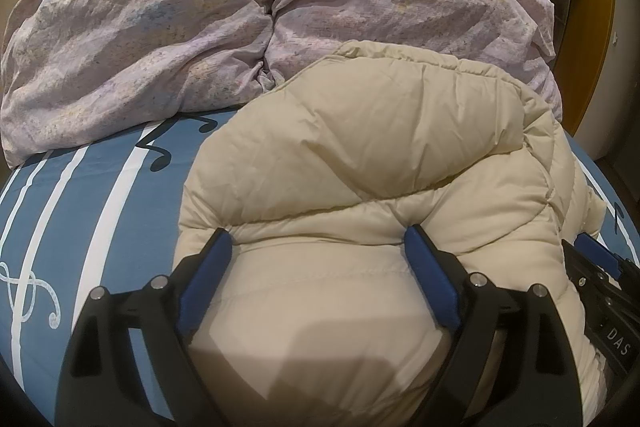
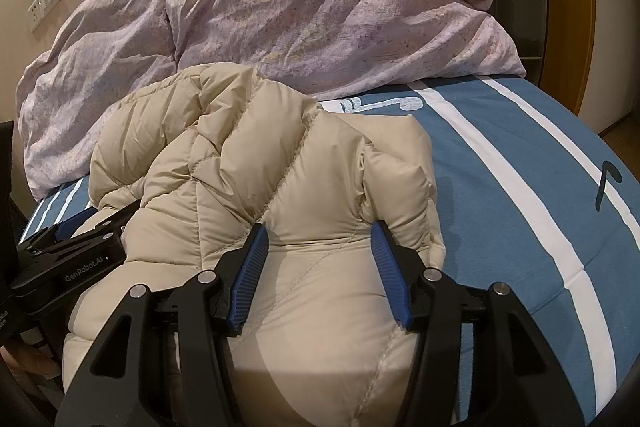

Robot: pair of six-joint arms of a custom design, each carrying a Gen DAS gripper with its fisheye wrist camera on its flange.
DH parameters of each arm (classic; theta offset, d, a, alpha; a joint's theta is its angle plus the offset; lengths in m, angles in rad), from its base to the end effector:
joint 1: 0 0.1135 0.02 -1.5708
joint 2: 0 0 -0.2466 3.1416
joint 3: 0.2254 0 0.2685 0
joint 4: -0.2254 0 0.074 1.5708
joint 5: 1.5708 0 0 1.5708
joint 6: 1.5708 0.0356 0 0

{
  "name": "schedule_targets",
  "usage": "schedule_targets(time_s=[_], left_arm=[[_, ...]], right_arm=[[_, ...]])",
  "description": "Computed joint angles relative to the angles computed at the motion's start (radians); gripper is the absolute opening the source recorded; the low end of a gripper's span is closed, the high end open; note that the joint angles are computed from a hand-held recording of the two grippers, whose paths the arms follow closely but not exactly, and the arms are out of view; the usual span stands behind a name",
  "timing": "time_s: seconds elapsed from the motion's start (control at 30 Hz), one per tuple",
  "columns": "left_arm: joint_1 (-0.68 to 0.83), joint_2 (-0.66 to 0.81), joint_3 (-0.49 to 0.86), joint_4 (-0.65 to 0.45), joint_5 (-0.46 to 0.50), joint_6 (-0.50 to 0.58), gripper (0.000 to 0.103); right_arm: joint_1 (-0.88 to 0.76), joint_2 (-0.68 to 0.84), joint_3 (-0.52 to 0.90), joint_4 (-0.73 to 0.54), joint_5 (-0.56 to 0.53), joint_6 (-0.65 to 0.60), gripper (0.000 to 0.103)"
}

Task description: Fold large clothes

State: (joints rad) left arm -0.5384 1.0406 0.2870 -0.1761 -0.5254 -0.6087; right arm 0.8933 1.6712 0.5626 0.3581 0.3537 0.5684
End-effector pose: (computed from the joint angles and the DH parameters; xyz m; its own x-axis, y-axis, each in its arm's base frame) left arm 0.1722 -0.0820 0.1069 -0.6709 -0.1755 -0.7205 -0.2408 0.9705 -0.0122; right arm 0.1937 0.2211 0.0781 -0.6683 -0.0250 -0.7435 -0.2520 0.9480 0.1946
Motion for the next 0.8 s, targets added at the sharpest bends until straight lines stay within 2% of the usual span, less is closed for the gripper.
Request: schedule_targets(time_s=[0.33, 0.43, 0.53, 0.6, 0.67, 0.73, 0.8], left_arm=[[0.004, -0.001, -0.001, 0.0, 0.005, 0.003, 0.089], [0.018, -0.006, 0.014, -0.031, 0.028, 0.008, 0.089], [0.048, -0.085, 0.031, -0.147, 0.077, 0.021, 0.089], [0.072, -0.18, 0.025, -0.225, 0.112, 0.022, 0.089], [0.101, -0.312, 0.01, -0.324, 0.155, 0.018, 0.088], [0.138, -0.458, -0.007, -0.434, 0.199, 0.024, 0.088], [0.169, -0.564, -0.014, -0.522, 0.238, 0.033, 0.088]], right_arm=[[0.0, 0.001, -0.002, 0.002, 0.002, 0.002, 0.057], [0.0, -0.004, 0.006, -0.024, -0.002, 0.0, 0.057], [-0.003, -0.031, 0.05, -0.145, -0.023, -0.025, 0.064], [-0.03, -0.074, 0.063, -0.22, -0.094, -0.037, 0.084], [-0.066, -0.142, 0.048, -0.273, -0.166, -0.027, 0.096], [-0.098, -0.208, 0.009, -0.293, -0.194, -0.007, 0.097], [-0.16, -0.267, -0.032, -0.299, -0.279, 0.016, 0.097]])
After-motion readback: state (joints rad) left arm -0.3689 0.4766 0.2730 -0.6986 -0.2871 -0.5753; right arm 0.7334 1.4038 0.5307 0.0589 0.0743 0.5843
